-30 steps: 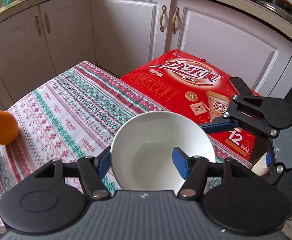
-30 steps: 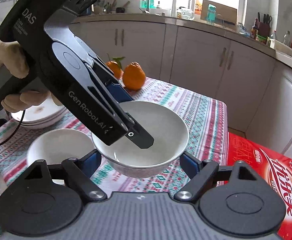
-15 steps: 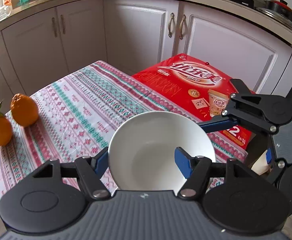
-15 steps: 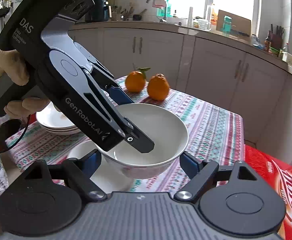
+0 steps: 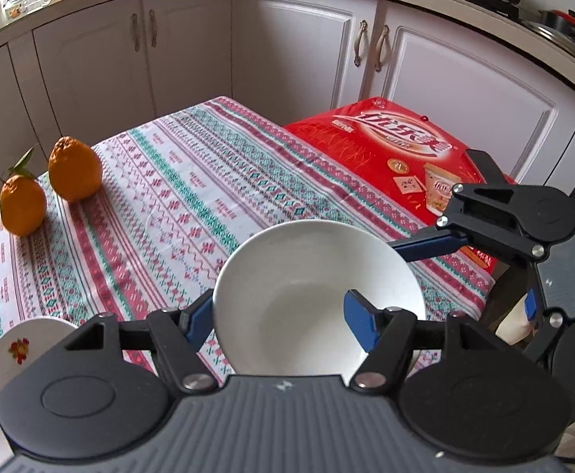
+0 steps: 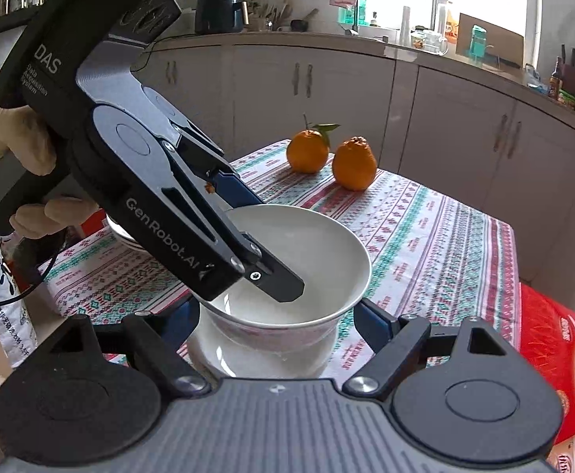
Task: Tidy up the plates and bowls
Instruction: 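Lower the bowl onto the stacked bowls and open the left gripper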
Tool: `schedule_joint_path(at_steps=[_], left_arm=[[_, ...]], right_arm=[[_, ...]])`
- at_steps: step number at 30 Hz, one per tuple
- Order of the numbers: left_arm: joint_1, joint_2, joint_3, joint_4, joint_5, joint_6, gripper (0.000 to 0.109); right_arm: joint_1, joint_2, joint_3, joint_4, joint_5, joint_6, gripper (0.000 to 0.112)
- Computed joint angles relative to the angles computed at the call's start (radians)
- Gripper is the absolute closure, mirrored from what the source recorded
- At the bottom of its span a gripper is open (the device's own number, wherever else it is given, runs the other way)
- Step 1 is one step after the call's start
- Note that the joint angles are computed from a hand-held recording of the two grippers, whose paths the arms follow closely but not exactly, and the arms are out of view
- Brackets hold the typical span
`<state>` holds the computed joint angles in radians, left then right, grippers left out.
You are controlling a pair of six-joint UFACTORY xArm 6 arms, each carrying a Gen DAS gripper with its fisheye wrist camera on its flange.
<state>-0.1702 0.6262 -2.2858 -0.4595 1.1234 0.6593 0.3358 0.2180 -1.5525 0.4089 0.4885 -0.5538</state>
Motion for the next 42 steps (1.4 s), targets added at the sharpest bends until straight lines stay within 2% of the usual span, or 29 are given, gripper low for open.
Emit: schedule_joint_path(at_steps=[7, 38, 42], left_arm=[[0.003, -0.035, 0.073, -0.006, -0.020, 0.019, 0.041], [0.002, -0.049, 0.142, -0.013, -0.042, 0.045, 0.041], [0.004, -0.056, 0.152, -0.022, -0.053, 0.057, 0.038]], right_arm=[[0.001, 0.009, -0.003, 0.005, 0.024, 0.010, 0.024], [-0.003, 0.020, 0.000, -0.010, 0.053, 0.024, 0.024], [0.000, 0.018, 0.008, -0.013, 0.035, 0.018, 0.020]])
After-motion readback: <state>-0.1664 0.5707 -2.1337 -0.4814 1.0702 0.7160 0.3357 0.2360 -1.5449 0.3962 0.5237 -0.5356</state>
